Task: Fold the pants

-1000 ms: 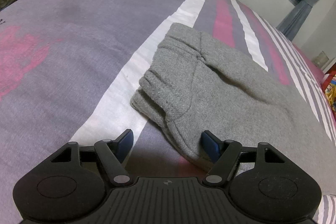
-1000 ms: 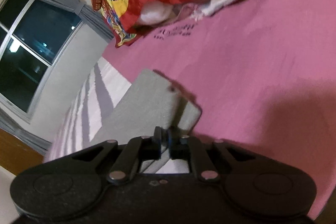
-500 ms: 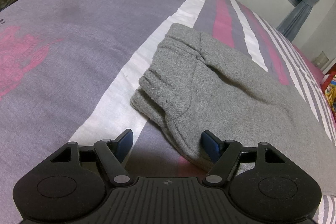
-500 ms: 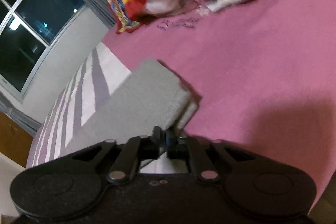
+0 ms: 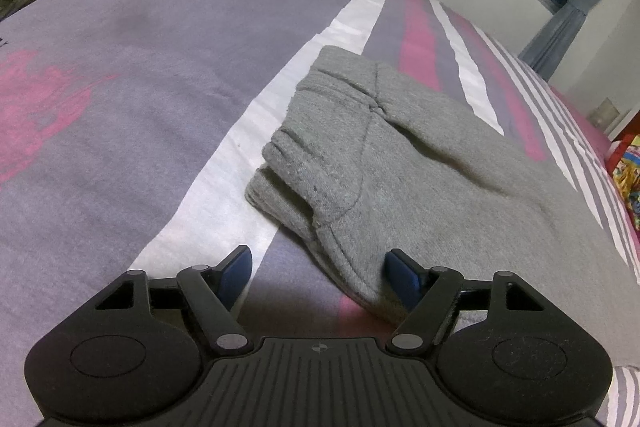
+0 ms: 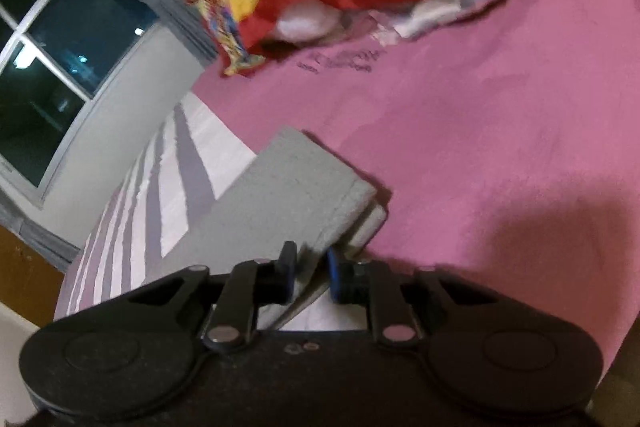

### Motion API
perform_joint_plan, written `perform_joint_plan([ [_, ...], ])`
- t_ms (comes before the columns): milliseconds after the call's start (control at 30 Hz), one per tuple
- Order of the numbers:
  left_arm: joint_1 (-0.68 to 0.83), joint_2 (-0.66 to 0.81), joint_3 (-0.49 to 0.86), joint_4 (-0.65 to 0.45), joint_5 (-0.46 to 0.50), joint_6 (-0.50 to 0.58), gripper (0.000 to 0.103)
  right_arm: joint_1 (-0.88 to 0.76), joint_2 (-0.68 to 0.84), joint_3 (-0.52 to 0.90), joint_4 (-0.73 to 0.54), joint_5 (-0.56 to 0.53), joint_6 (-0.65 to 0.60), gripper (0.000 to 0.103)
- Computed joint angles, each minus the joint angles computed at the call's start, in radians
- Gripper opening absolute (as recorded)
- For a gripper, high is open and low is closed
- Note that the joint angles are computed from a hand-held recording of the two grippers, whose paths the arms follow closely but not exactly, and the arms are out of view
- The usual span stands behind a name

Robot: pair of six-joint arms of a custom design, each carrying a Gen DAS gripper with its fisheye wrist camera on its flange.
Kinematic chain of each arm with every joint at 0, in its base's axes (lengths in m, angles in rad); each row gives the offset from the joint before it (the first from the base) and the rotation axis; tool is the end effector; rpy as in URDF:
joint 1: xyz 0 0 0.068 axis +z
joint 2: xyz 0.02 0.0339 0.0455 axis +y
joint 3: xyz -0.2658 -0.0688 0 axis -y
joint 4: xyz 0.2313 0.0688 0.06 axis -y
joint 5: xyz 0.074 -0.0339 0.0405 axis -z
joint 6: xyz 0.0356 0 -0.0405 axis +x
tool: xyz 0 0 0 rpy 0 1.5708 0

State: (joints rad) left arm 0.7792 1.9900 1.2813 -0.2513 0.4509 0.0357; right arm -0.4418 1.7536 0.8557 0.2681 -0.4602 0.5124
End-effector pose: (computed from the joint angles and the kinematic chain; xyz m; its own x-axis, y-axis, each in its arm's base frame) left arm 0.2981 0.2726 0.1644 -0.5987 -0.5462 -0.5859 -0.4336 0.8360 -0.3363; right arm 0.3186 -0.1332 0.1690 -0.4353 0.6918 -0.5761 0.3121 0.7162 0.6242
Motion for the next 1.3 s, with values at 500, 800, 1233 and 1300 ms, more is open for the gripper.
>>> perform_joint_plan([
  [500,-0.001,-0.007,-0.009,0.008,-0.002,0.002,0.075,-0.017,0.06,0.064,-0.083,-0.04,0.013,0.006],
  [800,0.024,-0.085,-0.101,0.091,0.005,-0.074,0.076,0.15,-0.193,-0.095,0.027,0.082,-0.145,0.026],
  [1233,0.04,-0.03,0.01,0.059,0.035,-0.132,0.076,0.764,0.195,0.552,-0.277,0.12,-0.36,0.042],
  [1300,0.025,0.003,0.044,0.032,0.005,-0.107,0.062,0.82,0.3,0.699,-0.347,0.144,-0.378,0.042],
])
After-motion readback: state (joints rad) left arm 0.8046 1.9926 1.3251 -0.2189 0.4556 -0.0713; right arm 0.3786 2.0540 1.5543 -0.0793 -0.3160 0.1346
